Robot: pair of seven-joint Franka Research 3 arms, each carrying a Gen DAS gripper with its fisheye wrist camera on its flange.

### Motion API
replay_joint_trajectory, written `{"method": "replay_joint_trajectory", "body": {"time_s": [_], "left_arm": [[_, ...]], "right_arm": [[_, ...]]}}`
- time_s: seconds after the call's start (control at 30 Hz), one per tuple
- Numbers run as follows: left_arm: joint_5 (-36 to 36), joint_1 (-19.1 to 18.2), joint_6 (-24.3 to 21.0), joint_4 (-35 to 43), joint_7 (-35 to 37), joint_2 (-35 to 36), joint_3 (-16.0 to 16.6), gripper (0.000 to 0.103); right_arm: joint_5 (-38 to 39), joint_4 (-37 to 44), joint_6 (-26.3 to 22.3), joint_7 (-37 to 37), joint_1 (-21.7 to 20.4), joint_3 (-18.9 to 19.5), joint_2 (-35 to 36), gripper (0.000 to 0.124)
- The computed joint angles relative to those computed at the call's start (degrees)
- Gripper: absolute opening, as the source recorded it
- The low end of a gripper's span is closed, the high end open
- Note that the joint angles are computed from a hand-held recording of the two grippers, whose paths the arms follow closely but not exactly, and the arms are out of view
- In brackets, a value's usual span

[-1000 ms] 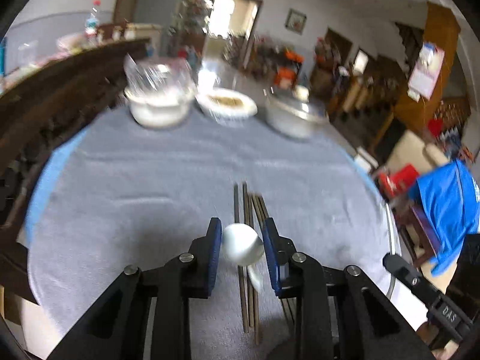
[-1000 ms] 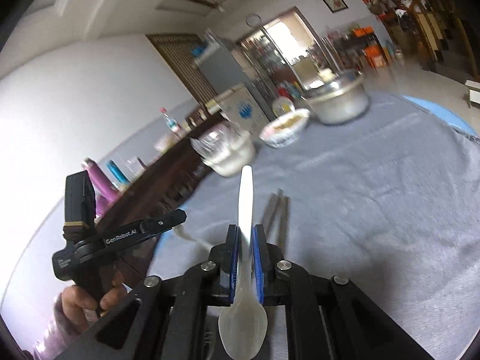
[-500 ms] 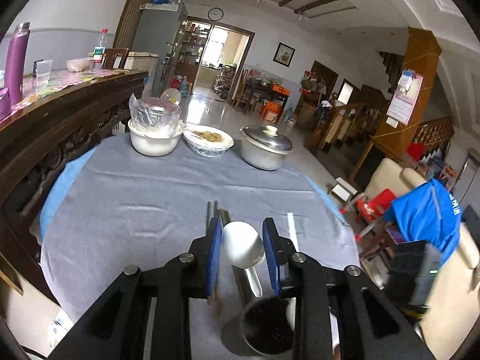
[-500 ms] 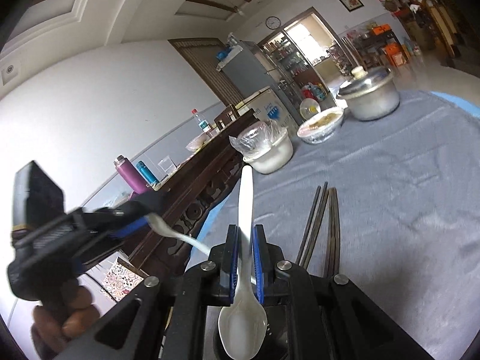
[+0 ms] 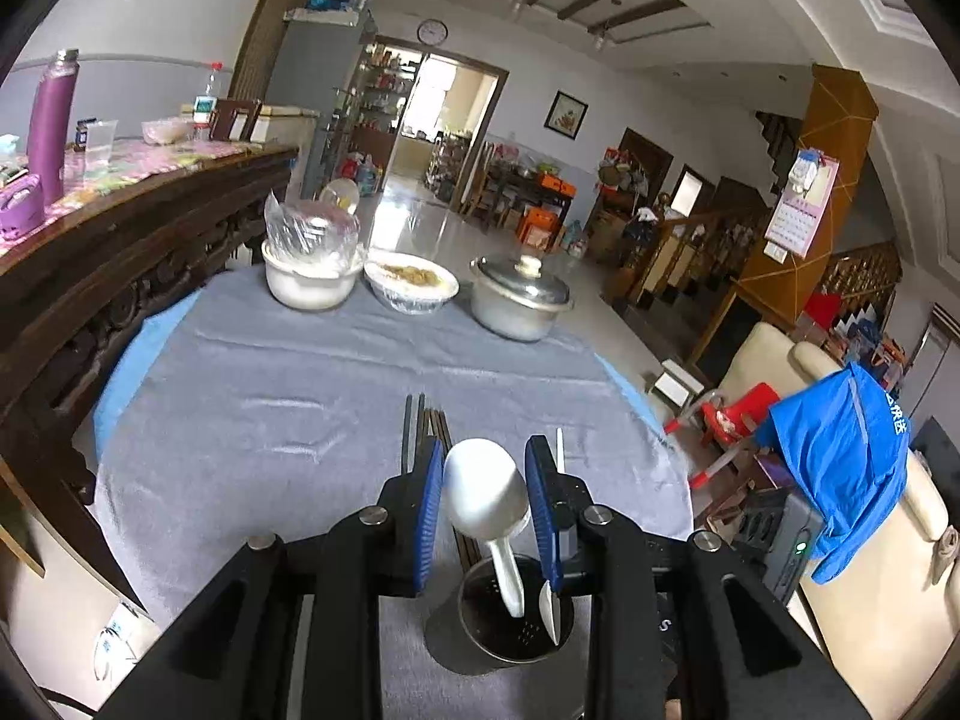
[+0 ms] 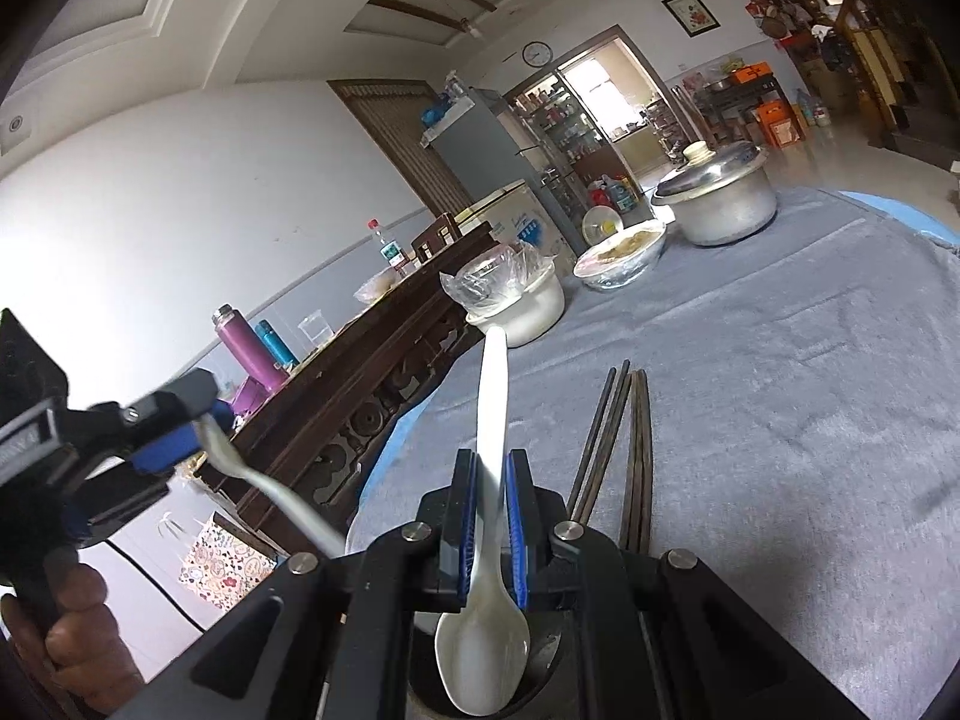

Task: Organize utensils
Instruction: 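Lower the spoons into the holder cup and open both grippers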

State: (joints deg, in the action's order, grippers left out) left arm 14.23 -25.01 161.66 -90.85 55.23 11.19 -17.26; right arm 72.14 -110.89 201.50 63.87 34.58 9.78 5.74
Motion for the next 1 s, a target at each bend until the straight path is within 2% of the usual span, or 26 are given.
{"method": "replay_joint_trajectory", "body": {"time_s": [0.1, 0.27, 0.33, 0.57, 0.77, 0.83, 1.0], "left_arm": [[0.1, 0.0, 0.8, -0.7, -0.3, -0.8, -0.1, 0.029], [2.5, -1.0, -0.8, 0.1, -1.5, -0.1, 0.5, 0.029], [4.6, -1.8, -2.3, 0.9, -2.5, 0.5, 0.9, 0.029], [0.9, -1.4, -7.1, 2.7, 0.5, 2.6, -0.4, 0.029], [-0.8, -1.2, -8.1, 2.0, 1.3, 2.4, -0.4, 0.029], [-1.0, -1.0, -7.7, 1.1, 0.8, 1.6, -0.2, 0.029], [-1.1, -0.7, -7.3, -0.4, 0.3, 0.2, -0.2, 0.029]], "right_arm": [[-1.0, -0.4, 0.2, 1.5, -0.2, 0.2, 0.1, 0.011], [-3.8, -1.3, 0.1, 5.7, -0.3, 0.1, 0.3, 0.011], [-3.2, -1.1, 0.2, 5.0, 0.1, -0.2, 0.5, 0.011], [2.1, 0.5, 1.7, -2.5, 1.1, -0.1, 0.7, 0.014], [4.4, 0.8, 2.9, -5.7, 0.7, 0.9, 0.1, 0.014], [3.7, 0.3, 3.0, -4.7, 0.2, 1.2, -0.2, 0.014], [8.1, 1.0, 3.5, -8.9, 0.0, 1.8, -0.9, 0.014]]}}
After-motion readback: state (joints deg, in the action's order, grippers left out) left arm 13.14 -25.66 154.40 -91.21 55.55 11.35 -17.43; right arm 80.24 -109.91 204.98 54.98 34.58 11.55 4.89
